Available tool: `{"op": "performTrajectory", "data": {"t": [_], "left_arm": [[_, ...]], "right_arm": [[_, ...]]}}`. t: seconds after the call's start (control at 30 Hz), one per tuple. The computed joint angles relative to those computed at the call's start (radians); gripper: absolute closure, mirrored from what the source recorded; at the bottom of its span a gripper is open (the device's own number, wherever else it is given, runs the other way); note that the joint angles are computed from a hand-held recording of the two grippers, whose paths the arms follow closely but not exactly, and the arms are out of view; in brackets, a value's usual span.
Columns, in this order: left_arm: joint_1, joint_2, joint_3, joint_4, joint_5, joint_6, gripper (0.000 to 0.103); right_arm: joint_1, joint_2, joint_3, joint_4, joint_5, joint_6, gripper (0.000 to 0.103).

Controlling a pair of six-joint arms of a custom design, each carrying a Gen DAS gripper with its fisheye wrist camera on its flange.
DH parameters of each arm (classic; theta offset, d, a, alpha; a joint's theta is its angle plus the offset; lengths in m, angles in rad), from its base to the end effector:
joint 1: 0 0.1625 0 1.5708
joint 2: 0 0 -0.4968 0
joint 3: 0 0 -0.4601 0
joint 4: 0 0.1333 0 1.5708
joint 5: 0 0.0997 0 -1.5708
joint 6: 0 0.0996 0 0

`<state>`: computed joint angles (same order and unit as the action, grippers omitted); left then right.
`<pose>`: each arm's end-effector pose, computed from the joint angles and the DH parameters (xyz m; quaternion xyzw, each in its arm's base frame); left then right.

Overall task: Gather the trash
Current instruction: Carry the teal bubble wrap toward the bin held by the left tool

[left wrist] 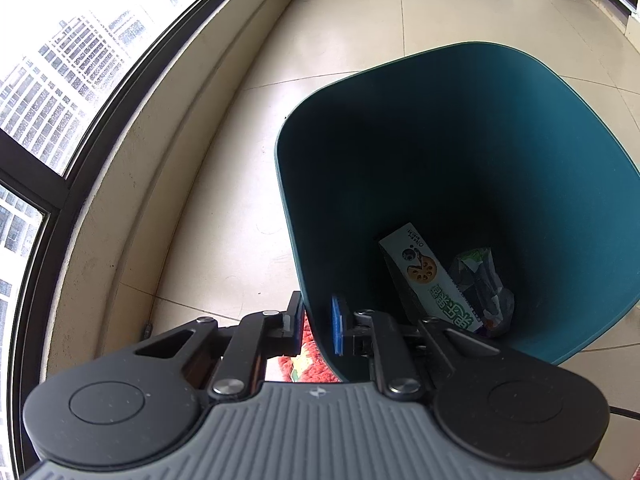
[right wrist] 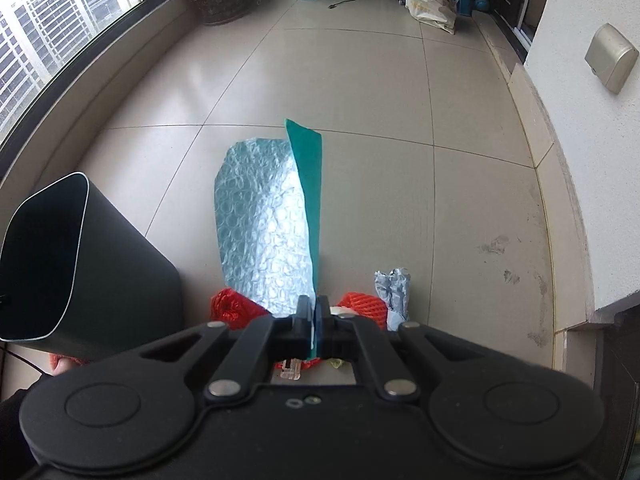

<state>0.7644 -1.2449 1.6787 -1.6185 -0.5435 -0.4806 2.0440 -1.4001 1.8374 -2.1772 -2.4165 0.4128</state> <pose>-0.3176 -0.6073 0.3545 0.2316 0.8282 -0.1557 0.4860 0.3306 -0.5167 0.4089 -0.0072 -0.9093 0.2449 0.3364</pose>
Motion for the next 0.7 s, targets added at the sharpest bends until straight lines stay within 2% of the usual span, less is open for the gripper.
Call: {"op": "performTrajectory", "data": {"t": [0.27,0.47,0.7], "left_arm": [[0.011,-0.007,-0.019,-0.015,-0.040,-0.011,0.090],[0.019,-0.012,-0.026,-0.026,-0.065,-0.011,0.090],[0.029,-0.025,-0.030,-0.058,-0.088,0.008,0.090]], "right_arm": [[0.057,0.094,-0.056,-0.088,0.084,-0.127,0.102],[0.085,0.209,-0.136,-0.125,0.163,-0.237,0.102],[0.114,0.343,-0.219,-0.069,0.181,-0.254,0.102]]}}
